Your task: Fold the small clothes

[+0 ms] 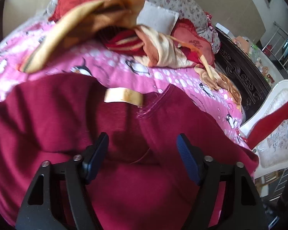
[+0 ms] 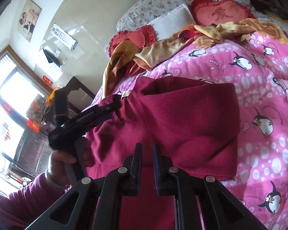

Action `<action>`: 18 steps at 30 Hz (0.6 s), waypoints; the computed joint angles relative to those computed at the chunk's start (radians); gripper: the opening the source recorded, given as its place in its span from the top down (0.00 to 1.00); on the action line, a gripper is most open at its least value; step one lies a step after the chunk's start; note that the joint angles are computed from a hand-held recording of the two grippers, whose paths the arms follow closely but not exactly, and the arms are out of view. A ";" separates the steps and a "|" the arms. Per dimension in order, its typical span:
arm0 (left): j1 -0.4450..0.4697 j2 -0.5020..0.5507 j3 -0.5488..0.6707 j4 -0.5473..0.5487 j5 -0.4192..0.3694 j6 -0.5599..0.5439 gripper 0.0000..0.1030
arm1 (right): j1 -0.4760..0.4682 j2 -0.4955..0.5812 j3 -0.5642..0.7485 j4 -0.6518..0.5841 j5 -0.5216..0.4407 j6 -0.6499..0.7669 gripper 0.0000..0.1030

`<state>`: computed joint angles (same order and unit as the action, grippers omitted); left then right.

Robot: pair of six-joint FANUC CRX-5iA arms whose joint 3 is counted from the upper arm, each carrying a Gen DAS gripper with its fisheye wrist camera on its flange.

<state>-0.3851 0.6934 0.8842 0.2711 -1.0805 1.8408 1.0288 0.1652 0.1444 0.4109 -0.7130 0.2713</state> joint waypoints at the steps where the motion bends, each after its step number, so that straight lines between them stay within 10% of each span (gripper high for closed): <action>1: -0.003 0.040 0.060 -0.001 -0.039 0.017 0.38 | 0.002 -0.006 -0.011 0.011 -0.003 -0.010 0.90; 4: -0.019 0.075 0.121 -0.045 -0.047 0.059 0.43 | 0.004 -0.022 -0.040 0.038 -0.002 -0.025 0.90; 7: -0.018 0.063 0.101 -0.026 -0.014 0.049 0.92 | -0.002 -0.038 -0.065 0.029 0.013 -0.025 0.83; 10: -0.011 0.048 0.083 0.010 0.008 -0.001 0.93 | -0.007 -0.048 -0.084 0.021 0.042 -0.032 0.65; 18: 0.040 -0.208 -0.221 0.008 0.145 -0.091 0.93 | 0.007 -0.044 -0.077 0.168 -0.005 -0.102 0.65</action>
